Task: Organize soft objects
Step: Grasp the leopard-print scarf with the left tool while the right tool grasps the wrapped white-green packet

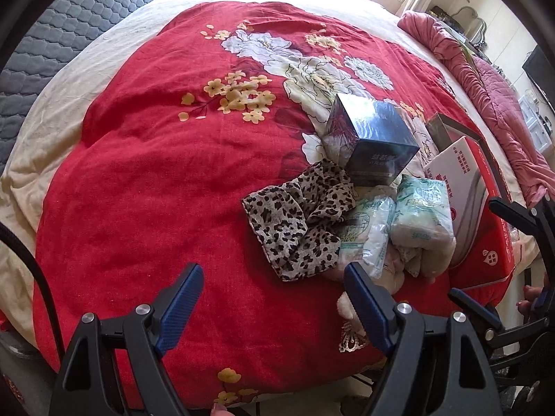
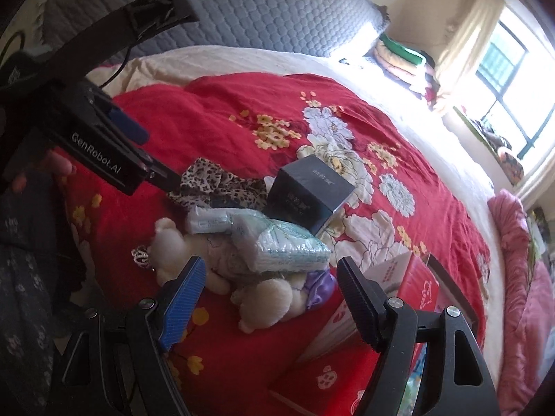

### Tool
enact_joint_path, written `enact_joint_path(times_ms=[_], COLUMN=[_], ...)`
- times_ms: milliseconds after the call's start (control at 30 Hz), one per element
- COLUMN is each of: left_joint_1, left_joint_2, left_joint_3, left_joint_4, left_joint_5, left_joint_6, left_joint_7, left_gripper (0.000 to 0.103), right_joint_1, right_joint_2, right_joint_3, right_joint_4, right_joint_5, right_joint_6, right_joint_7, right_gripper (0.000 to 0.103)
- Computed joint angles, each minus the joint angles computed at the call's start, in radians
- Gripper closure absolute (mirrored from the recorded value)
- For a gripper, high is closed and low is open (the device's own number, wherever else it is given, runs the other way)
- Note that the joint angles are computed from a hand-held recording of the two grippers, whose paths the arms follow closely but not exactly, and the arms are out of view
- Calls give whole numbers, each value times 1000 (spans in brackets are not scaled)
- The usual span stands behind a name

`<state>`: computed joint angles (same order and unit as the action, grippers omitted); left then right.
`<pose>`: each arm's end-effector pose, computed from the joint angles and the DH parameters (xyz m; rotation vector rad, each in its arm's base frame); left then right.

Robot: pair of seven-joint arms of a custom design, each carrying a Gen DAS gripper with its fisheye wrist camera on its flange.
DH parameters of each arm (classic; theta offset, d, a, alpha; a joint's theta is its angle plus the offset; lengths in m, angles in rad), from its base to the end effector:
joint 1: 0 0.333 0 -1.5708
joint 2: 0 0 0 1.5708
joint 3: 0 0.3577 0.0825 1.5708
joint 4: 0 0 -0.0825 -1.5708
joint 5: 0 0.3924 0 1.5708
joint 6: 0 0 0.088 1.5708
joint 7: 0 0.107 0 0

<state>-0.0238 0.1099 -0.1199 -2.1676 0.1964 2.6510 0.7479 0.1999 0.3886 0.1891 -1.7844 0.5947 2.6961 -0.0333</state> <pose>0.5871 -0.0887 0.4201 -2.5023 1.4398 -0.4732 0.6679 0.2357 0.4279 -2.5527 0.1095 -0.5425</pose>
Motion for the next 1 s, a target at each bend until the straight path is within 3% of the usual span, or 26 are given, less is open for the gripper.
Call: enact_joint_path(times_ms=[167, 467, 633, 700, 767, 1000], left_joint_1=[8, 29, 37, 43, 48, 56], left_joint_2=[19, 71, 92, 104, 119, 169], left_joint_3=[-2, -11, -9, -11, -13, -12], left_joint_4=[6, 40, 53, 63, 78, 122], left_joint_5=[-35, -111, -137, -149, -160, -170], left_joint_6=[1, -7, 1, 4, -4, -11], left_joint_7=[17, 82, 94, 101, 111, 120], left_gripper=[21, 21, 21, 21, 21, 21], right_joint_1=[1, 59, 67, 63, 67, 24], right_joint_2=[41, 135, 181, 200, 221, 268], right_joint_3=[18, -28, -49, -51, -61, -44], right_joint_4=[34, 143, 241, 283, 327, 438], right_joint_5=[-12, -156, -215, -219, -228, -151], right_joint_6=[0, -2, -115, -174, -225, -351], right_joint_7=[-78, 45, 160, 209, 274, 448], right_gripper=[24, 24, 25, 43, 54, 67])
